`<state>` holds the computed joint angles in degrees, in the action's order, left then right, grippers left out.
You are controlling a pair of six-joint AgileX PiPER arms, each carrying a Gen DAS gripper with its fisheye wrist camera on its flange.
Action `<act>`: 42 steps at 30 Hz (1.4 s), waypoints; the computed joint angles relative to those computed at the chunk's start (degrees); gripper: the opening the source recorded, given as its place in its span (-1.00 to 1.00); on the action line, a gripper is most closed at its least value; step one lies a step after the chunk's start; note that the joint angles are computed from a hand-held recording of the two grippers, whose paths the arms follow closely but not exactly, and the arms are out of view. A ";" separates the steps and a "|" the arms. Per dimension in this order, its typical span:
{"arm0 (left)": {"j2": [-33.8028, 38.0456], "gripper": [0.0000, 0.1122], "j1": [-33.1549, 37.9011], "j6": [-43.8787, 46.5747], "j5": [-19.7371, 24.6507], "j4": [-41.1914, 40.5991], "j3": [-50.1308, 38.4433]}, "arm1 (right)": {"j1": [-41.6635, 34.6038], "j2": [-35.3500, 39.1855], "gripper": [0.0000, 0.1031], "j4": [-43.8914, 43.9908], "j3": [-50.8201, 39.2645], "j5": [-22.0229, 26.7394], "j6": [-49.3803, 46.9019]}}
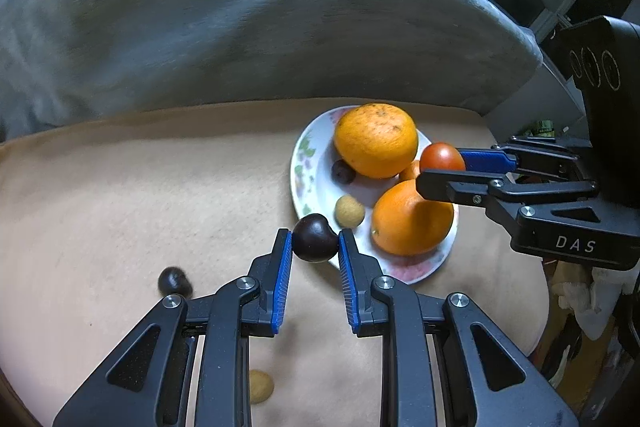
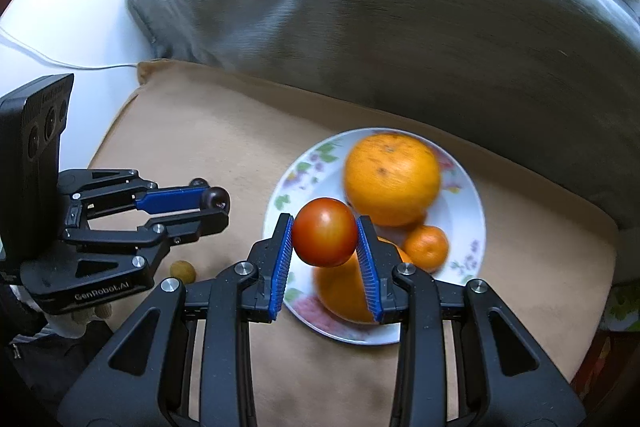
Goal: Organize fruits
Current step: 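Carry the tomato with the right tool while the left tool carries the plum over the plate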
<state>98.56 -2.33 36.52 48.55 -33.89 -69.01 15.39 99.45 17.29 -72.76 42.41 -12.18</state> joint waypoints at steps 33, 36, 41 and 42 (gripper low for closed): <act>3.30 -0.61 -7.67 -5.65 -0.61 4.73 -5.96 | -7.55 1.85 -0.36 -0.17 1.40 -0.83 -1.48; 3.45 -0.61 -8.19 -5.81 -0.86 5.04 -6.18 | -7.36 2.11 -0.36 -0.18 1.28 -1.12 -1.18; 3.69 -0.61 -8.66 -5.76 -1.00 4.98 -6.47 | -7.36 2.49 -0.36 0.02 1.00 -1.06 -1.46; 3.79 -0.61 -8.69 -5.57 -1.11 4.90 -6.44 | -7.41 2.60 -0.35 0.05 0.91 -0.99 -1.52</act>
